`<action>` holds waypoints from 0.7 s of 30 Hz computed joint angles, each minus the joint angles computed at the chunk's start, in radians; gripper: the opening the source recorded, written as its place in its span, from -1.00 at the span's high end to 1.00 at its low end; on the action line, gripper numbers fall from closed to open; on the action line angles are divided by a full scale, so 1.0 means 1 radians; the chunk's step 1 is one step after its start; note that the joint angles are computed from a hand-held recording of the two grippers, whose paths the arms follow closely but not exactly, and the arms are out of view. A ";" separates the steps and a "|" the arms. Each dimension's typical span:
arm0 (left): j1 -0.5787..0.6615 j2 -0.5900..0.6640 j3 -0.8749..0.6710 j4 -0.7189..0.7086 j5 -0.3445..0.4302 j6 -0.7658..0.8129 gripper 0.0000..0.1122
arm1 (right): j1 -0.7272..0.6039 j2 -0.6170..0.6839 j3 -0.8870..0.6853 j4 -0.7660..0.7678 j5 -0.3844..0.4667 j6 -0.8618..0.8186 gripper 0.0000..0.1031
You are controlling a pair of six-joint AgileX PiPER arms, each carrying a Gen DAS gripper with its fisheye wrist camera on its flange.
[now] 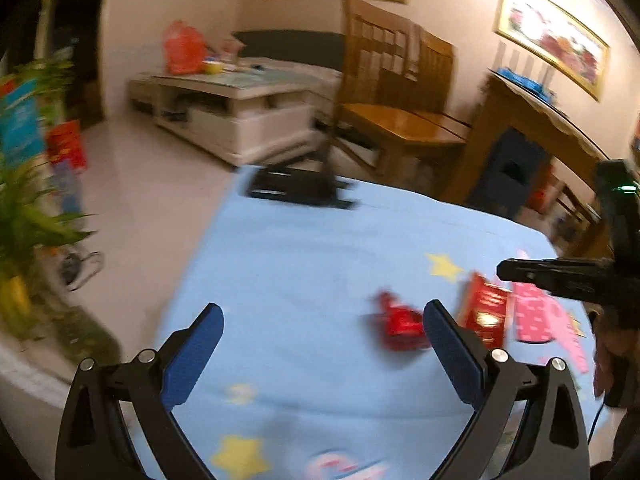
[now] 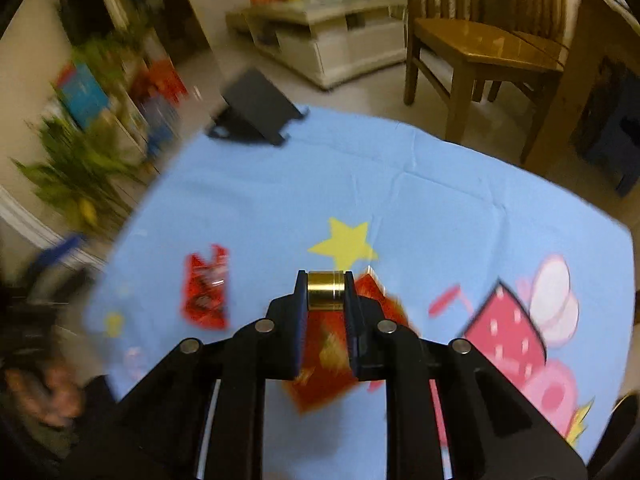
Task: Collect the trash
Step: 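Move the right gripper back to the table and grasp the gold bottle cap, then grasp the red snack wrapper with the left gripper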
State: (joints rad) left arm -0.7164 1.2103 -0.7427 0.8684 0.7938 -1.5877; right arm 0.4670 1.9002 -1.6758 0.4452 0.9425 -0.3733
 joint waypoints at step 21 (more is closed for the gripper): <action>-0.014 0.327 -0.164 -0.053 0.053 -0.056 0.59 | -0.699 -0.378 0.620 0.593 0.147 -0.665 0.67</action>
